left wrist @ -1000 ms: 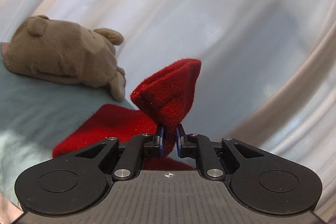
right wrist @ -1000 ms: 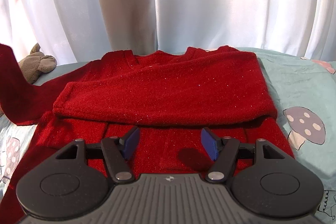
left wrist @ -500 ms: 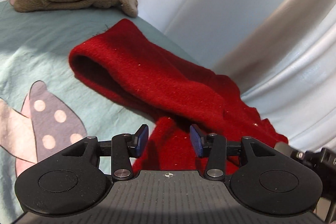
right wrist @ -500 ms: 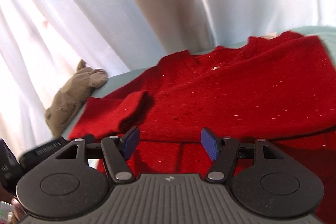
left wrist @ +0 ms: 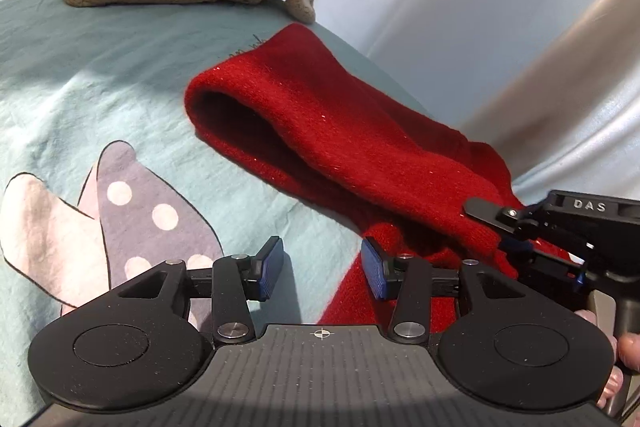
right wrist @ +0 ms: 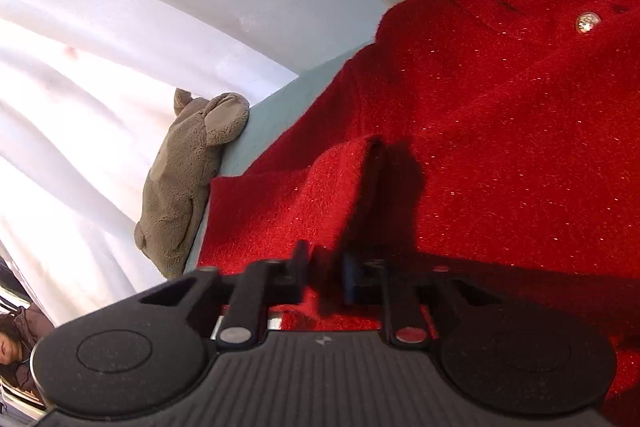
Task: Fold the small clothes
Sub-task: 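Grasp the sleeve cuff beside the brown plush with the left tool, then lay the held sleeve across the coat with the left tool and open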
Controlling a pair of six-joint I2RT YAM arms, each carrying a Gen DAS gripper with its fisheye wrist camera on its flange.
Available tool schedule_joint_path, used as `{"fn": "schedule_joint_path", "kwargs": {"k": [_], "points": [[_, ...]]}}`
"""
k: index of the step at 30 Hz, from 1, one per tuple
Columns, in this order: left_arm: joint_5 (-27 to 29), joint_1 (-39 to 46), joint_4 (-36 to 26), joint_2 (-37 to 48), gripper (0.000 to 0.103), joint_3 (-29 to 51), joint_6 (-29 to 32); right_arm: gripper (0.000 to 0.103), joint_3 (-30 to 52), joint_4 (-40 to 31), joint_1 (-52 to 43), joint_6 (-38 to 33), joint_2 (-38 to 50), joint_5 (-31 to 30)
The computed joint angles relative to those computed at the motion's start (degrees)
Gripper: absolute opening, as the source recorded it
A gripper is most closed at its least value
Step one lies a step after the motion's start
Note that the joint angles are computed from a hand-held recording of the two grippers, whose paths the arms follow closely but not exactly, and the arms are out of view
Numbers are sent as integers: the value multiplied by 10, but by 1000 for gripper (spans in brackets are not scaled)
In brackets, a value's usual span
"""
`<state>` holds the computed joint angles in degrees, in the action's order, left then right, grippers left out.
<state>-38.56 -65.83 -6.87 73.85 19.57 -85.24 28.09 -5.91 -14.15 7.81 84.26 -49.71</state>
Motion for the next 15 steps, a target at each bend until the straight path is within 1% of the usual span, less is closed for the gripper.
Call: {"fn": "schedule_joint_path", "kwargs": {"k": [1, 2, 3, 5, 7, 8, 9, 10, 11, 12, 13, 15], "points": [[2, 9, -1, -3, 45, -1, 5, 9, -9, 3, 4, -17, -30, 22], [6, 23, 5, -11, 41, -7, 19, 9, -18, 1, -2, -37, -62, 30], [11, 37, 11, -16, 37, -11, 32, 9, -23, -9, -18, -57, -88, 21], [19, 72, 2, -16, 36, -3, 53, 9, -14, -57, -65, -98, -115, -10], [37, 107, 33, -17, 35, -12, 87, 9, 14, -131, -122, -166, -115, -44], [44, 123, 55, -8, 31, -14, 106, 9, 24, -159, -147, -196, -114, -53], [39, 131, 60, 3, 21, -11, 113, 9, 35, -183, -167, -222, -107, -60], [38, 139, 67, 11, 15, -9, 122, 9, 49, -202, -187, -241, -93, -63], [45, 149, 81, 9, 14, -15, 131, 9, 59, -219, -205, -260, -81, -67], [52, 154, 94, 3, 7, -23, 136, 9, 68, -232, -222, -279, -69, -69], [58, 157, 100, -4, 2, -28, 143, 9, 72, -233, -239, -295, -59, -65], [56, 148, 101, -18, 1, -32, 149, 9, 79, -221, -261, -299, -33, -49]]}}
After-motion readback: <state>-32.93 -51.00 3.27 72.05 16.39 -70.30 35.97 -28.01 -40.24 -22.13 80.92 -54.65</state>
